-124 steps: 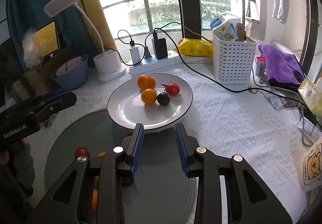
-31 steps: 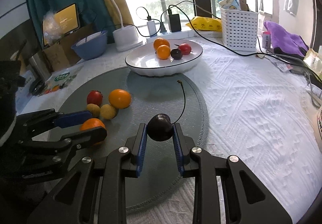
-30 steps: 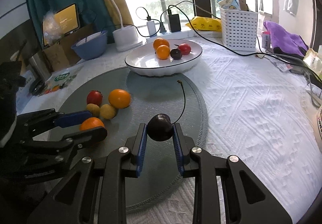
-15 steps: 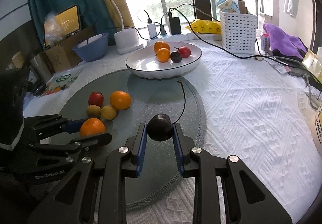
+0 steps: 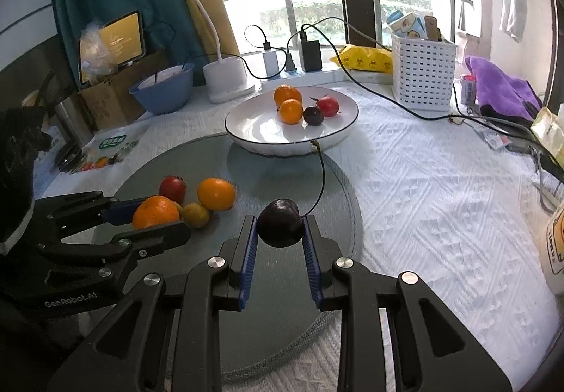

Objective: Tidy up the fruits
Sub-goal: 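Lift the plum and orange and carry both over the white plate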

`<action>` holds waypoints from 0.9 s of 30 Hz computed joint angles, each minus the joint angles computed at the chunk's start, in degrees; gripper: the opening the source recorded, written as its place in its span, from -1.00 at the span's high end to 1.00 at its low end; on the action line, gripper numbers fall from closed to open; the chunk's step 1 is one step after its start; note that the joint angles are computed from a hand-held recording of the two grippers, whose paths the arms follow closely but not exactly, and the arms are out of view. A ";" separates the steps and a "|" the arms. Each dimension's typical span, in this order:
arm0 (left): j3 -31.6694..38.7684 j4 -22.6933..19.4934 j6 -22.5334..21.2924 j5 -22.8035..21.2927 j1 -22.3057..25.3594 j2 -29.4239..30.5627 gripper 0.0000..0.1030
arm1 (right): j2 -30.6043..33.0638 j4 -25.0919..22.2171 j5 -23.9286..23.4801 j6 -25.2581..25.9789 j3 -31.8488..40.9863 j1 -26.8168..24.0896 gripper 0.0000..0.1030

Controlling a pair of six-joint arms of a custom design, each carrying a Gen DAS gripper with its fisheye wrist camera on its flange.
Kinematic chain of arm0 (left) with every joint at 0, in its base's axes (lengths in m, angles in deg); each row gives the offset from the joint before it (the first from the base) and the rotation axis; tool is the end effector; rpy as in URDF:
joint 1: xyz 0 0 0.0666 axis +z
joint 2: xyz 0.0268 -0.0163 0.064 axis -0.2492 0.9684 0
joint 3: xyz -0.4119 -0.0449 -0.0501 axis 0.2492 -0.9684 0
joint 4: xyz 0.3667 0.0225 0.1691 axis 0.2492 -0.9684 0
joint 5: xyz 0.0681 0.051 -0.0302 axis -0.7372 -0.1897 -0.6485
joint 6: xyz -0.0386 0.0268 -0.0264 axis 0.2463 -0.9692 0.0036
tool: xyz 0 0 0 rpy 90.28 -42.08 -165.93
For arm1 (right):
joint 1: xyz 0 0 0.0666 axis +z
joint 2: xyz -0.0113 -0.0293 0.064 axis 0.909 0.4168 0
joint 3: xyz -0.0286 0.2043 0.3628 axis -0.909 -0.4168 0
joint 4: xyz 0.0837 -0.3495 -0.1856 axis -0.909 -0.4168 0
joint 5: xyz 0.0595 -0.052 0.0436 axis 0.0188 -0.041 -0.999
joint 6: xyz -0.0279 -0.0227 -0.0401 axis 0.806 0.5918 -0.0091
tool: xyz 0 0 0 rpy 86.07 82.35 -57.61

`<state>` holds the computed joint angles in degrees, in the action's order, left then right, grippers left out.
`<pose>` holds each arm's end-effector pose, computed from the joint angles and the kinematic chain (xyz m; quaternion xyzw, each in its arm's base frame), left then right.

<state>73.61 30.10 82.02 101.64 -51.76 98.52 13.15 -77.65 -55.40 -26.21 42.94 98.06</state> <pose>0.4001 -0.3150 0.4688 0.3352 0.8543 -0.2126 0.3356 0.3319 0.1960 0.4670 0.0647 0.9072 0.0417 0.4136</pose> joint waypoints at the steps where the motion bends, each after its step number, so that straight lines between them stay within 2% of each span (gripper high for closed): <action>1: 0.13 0.07 0.04 0.11 0.07 0.04 0.24 | 0.14 -0.02 -0.07 0.17 0.21 -0.16 0.47; 27: 11.15 -1.66 -0.43 2.28 2.13 7.49 0.24 | 4.19 0.20 -4.32 5.54 5.52 -7.24 0.46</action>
<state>84.76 28.44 81.59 103.92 -49.63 106.01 17.34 -77.45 -59.72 -20.67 48.46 90.82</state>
